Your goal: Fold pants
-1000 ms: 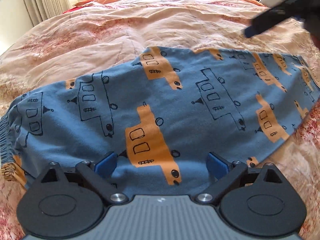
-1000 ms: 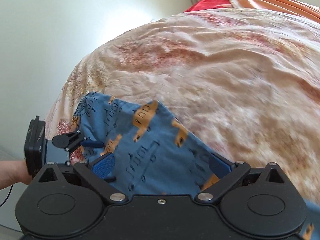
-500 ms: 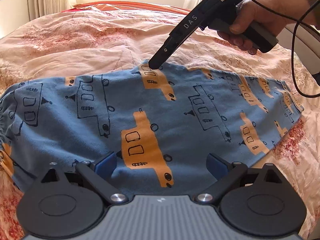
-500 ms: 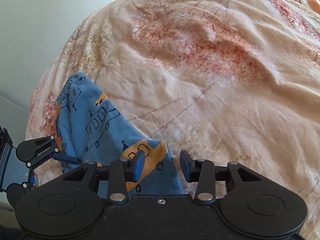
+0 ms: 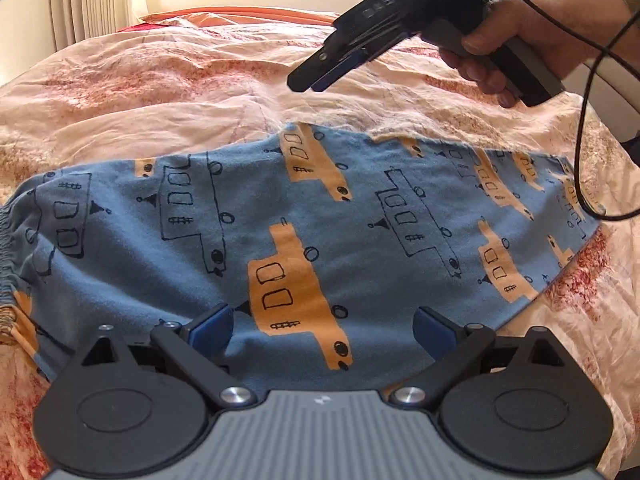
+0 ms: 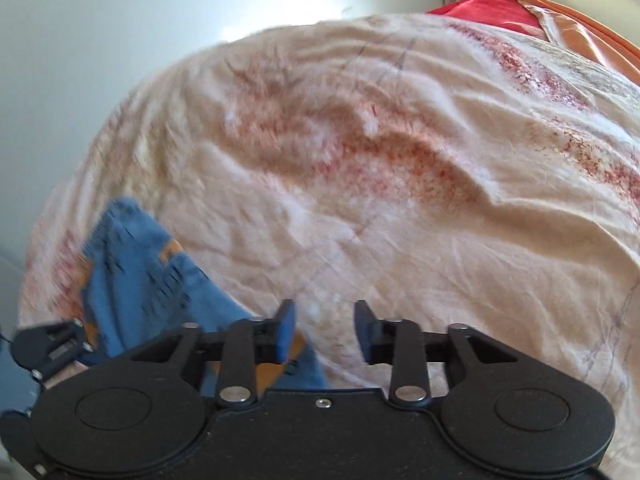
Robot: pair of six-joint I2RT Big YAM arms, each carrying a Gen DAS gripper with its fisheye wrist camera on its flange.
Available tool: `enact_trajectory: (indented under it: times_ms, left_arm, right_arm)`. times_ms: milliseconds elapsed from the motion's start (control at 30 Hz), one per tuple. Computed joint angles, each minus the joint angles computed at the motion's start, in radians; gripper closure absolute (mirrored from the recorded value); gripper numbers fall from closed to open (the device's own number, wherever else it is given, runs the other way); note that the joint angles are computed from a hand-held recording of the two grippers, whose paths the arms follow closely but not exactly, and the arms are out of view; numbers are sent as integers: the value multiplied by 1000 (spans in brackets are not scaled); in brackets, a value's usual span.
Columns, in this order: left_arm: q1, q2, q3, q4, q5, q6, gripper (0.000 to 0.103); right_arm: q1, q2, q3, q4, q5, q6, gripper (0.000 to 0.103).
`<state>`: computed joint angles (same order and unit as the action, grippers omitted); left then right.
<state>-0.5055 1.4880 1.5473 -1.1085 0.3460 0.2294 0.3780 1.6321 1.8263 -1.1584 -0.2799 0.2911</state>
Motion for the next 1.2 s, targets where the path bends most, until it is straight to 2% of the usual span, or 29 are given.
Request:
enact_trajectory:
  times_ms: [67,100,200,267,300,367,433,500,567,667,767,833,967,1033,1133,1200]
  left_arm:
    - [28,-2,5,-9,6,2,5]
    - [42,-5,4,-10,-3,7,5]
    - [84,-6,15,-31,-55,18,5]
    - [117,-1,31,-56,-121,2,6]
    - [133,-1,38,-64,-120,-9,8]
    - [154,-7,51,-67,-83,-32,8]
    - [152,-17,54,-58,-26,-37,7]
    - [126,-13,60,-66,15,-27,6]
    - [81,-3,67,-79,13,-14,6]
    - [17,14,77,-87,-8,-24,6]
    - [-36,23,67,-83,2,-62,6]
    - [-72,31,73,-92,-14,-62,6]
    - [-142,64,120,-121,-1,-71,6]
    - [-187,89,159,-133,9,-72,6]
    - [-257,142,237,-141,51,-82,5]
    - [-301,195,302,-164,90,-97,3]
  right_arm:
    - [5,-56,-58,62,-49,47,38]
    - [12,-82,-89,78,-91,64,38]
    - [35,-133,-157,37,-155,69,38]
    - [50,-169,-208,-12,-112,66,38]
    - [54,-197,-244,-23,-72,83,38]
    - [50,-266,-320,-6,-20,160,38]
    - [29,-351,-413,69,-43,283,34]
    - [21,-408,-479,132,-63,354,22]
    - [17,-437,-517,137,-64,382,22]
    - [2,-501,-561,83,33,407,22]
    - [-37,-631,-645,50,117,494,22]
    - [-68,-716,-684,4,151,527,21]
    - [-124,-864,-712,-170,247,553,17]
    - [-176,-936,-727,-218,248,563,17]
    - [-224,-1039,-751,-217,221,596,12]
    - [-267,-1104,-784,-200,145,611,10]
